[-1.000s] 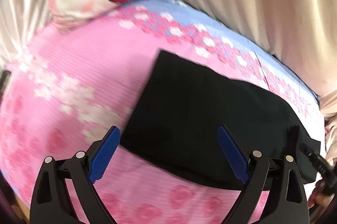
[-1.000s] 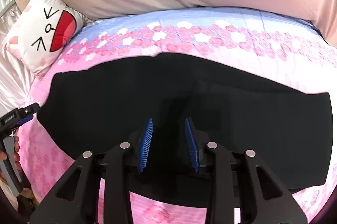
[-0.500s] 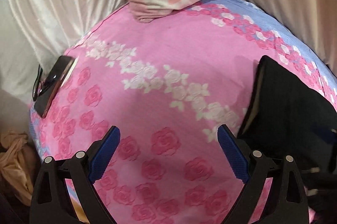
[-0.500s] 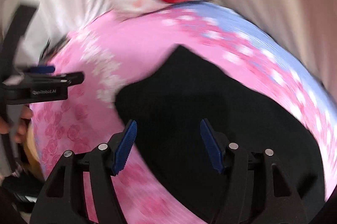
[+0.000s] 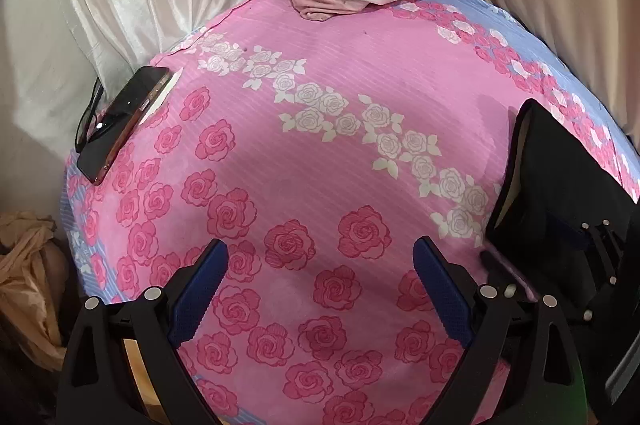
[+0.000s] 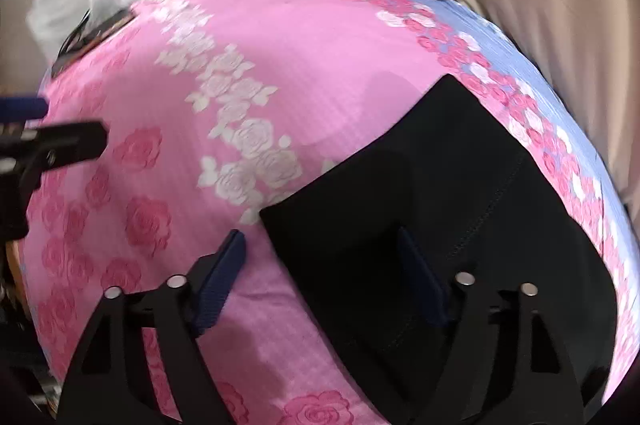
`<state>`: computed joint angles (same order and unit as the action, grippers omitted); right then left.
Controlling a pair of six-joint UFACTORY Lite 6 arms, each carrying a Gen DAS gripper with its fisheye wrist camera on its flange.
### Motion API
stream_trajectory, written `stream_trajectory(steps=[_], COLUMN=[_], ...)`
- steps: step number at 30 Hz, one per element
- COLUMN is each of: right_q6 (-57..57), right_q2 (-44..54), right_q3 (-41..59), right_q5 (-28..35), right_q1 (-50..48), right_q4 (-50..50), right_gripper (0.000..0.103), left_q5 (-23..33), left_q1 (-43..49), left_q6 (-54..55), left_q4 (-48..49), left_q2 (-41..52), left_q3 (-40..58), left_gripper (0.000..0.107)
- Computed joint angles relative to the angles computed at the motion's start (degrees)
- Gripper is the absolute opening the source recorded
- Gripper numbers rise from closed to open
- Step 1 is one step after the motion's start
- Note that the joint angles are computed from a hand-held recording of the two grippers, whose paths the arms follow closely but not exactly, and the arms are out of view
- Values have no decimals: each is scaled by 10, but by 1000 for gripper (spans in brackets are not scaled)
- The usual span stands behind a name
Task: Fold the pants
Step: 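Lift the trousers with the right tool and fold them over onto themselves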
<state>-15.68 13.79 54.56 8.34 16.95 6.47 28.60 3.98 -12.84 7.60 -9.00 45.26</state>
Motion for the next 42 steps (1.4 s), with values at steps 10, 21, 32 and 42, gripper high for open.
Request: stream_trajectory(steps=[10, 21, 32, 42], right_q6=[-388, -623, -775, -611], right_q2=[12, -140, -43, -65], right_q3=[46, -66, -74, -35], right_q5=[189, 158, 119, 219], right_q1=[-154, -617, -689, -669], right_q4=[462, 466, 553, 448], right_gripper=[34, 68, 72, 20], left_q5=[17, 20, 34, 27], left_q1=[-72, -153, -278, -261], left_q6=[-68, -116, -189, -186], left_q4=[45, 72, 121, 114], left_q2=[18, 48, 152, 160], left_q3=[41, 69, 161, 161], left_gripper=[92, 92, 92, 91])
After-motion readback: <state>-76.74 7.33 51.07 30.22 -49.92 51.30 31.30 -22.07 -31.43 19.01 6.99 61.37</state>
